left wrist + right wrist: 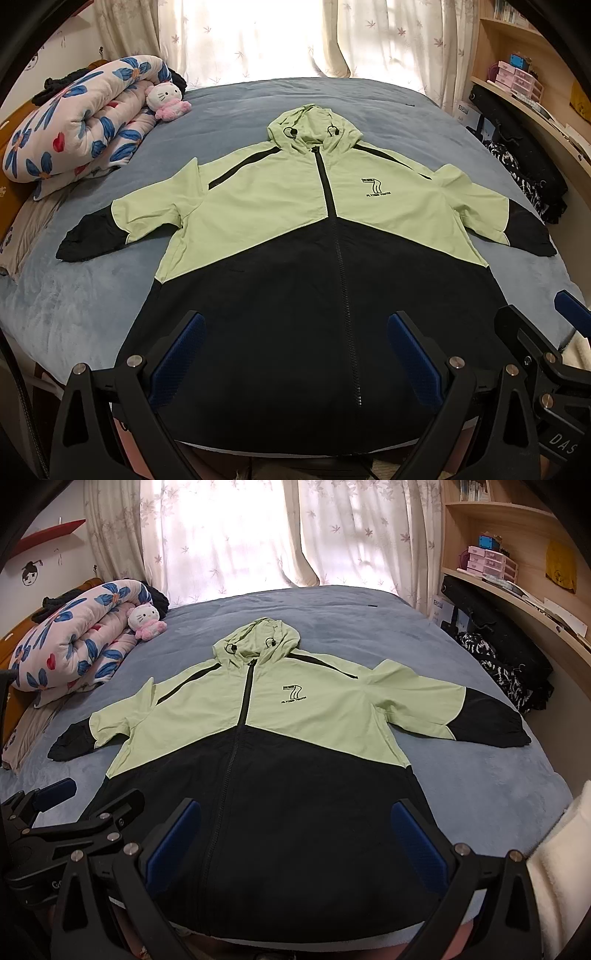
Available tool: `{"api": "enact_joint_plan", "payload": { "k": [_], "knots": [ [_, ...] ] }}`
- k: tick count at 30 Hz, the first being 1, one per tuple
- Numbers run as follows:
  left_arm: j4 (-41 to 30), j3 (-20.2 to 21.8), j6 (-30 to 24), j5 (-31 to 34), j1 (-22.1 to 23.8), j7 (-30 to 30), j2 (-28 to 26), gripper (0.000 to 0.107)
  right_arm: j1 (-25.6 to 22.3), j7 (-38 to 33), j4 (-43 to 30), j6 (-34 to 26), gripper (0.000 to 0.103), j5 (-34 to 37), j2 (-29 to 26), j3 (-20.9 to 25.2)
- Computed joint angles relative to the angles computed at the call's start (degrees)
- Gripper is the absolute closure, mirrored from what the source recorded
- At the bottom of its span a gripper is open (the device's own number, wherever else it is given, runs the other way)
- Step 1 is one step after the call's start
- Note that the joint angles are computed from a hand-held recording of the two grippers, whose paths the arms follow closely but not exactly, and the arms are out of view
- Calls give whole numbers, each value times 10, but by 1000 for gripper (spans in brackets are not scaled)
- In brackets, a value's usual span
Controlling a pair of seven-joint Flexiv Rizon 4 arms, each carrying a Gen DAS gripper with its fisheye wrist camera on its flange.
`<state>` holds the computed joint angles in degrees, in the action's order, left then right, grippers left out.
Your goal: Fold large clothes
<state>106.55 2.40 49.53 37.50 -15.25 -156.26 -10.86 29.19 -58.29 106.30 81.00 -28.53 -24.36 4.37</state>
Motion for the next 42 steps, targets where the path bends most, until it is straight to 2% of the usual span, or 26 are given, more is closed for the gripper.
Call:
{"api": "enact_joint_plan", "payload": {
  "k": [17,24,29,32,37,42],
  "knots": [
    [-9,3,0,-18,7,28,-10,9,-1,-5,-4,-1,0,4,-3,1],
    [-38,12,-10,12,-1,14,-18,9,14,6,-10,6,0,-23,-2,-16],
    [-66,15,-32,37,-3,9,-22,9,-10,-35,-54,-4,0,2,-29,13],
    [-79,16,-18,38,5,14,-27,9,-23,-64,-81,-15,0,28,-41,31],
    [-110,18,-6,31,11,58,-44,9,-32,-99,-125,-20,0,57,-56,36],
    [-142,19,22,-17,21,104,-67,9,-45,-133,-174,-25,0,83,-75,48]
  ]
}}
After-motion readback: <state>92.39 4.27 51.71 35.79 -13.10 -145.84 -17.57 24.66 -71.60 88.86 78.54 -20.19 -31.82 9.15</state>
